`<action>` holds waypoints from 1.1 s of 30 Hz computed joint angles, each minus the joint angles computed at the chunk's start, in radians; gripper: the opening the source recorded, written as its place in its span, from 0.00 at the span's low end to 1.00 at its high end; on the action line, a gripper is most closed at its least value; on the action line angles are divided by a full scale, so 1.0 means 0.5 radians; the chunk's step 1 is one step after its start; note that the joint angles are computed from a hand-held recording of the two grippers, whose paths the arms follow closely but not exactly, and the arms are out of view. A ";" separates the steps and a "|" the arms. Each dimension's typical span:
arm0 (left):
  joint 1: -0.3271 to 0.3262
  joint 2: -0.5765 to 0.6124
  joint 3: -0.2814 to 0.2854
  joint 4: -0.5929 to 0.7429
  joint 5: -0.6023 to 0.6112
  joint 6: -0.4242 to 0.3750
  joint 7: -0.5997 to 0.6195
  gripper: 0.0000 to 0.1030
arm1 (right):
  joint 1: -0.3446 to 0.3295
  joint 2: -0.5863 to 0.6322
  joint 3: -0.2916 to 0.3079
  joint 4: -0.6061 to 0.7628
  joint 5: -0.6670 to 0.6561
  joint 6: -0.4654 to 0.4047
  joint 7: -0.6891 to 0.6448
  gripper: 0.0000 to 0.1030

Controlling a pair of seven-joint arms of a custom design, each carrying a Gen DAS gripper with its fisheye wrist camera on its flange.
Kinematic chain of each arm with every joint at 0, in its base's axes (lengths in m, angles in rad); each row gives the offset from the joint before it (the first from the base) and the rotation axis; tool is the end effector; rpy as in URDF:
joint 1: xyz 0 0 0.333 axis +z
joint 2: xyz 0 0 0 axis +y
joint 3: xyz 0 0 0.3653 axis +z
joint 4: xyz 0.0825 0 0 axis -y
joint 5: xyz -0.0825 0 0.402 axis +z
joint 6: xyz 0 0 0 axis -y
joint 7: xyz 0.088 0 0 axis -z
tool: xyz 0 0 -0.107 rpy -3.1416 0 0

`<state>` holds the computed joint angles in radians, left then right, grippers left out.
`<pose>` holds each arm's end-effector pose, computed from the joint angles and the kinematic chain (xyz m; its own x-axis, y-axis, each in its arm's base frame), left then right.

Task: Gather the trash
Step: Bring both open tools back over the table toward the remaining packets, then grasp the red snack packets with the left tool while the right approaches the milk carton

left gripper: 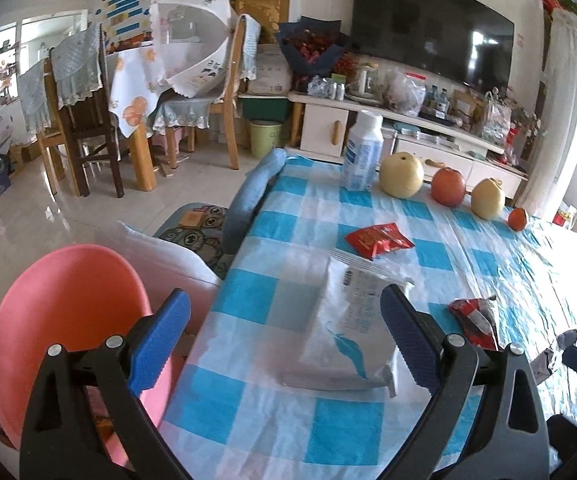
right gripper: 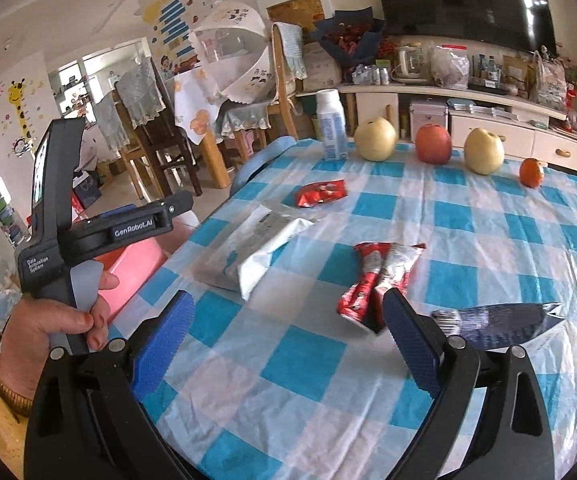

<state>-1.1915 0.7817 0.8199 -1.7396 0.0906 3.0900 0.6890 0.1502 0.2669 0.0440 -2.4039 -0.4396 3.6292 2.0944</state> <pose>0.6408 -0.4046 0.3461 0.0065 -0.9985 0.0539 -0.6223 -0.0462 -0.7814 0.5384 0.1603 0.3485 0.2626 -0.9361 -0.2342 -0.6369 0.0141 -0.7708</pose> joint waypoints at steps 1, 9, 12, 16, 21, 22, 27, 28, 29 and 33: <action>0.009 -0.002 -0.015 0.009 0.003 -0.002 0.007 0.94 | -0.014 -0.001 0.000 -0.004 -0.008 0.006 0.011 0.91; 0.124 -0.019 -0.215 0.130 0.082 -0.027 0.052 0.93 | -0.197 -0.054 -0.013 -0.040 -0.164 0.020 0.210 0.91; 0.193 -0.025 -0.335 0.198 0.122 -0.050 0.082 0.93 | -0.294 -0.069 -0.030 -0.043 -0.263 0.037 0.318 0.91; 0.315 -0.018 -0.550 0.334 0.205 -0.132 0.131 0.93 | -0.400 -0.086 -0.081 -0.049 -0.349 0.047 0.415 0.91; 0.561 0.030 -0.949 0.555 0.260 -0.250 0.248 0.93 | -0.619 -0.057 -0.112 -0.004 -0.621 0.046 0.649 0.91; 0.597 0.041 -1.012 0.587 0.271 -0.266 0.262 0.94 | -0.627 -0.052 -0.128 0.000 -0.627 0.039 0.647 0.91; 0.725 0.170 -1.239 0.844 0.330 -0.451 0.288 0.93 | -0.827 0.034 -0.067 0.108 -0.945 -0.007 0.871 0.91; 0.746 0.209 -1.277 0.917 0.340 -0.516 0.293 0.93 | -0.923 0.072 -0.009 0.172 -1.152 -0.015 1.049 0.91; 0.762 0.239 -1.305 0.976 0.357 -0.574 0.295 0.93 | -0.975 0.102 0.018 0.226 -1.319 -0.016 1.190 0.91; 0.812 0.360 -1.397 1.206 0.428 -0.752 0.292 0.93 | -0.944 0.130 -0.025 0.310 -1.566 -0.032 1.363 0.91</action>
<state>-0.7854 0.9619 0.1213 -1.1368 0.3044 2.7139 0.8350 -0.3219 0.3321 0.0315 -2.2491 -1.2226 3.6132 2.7757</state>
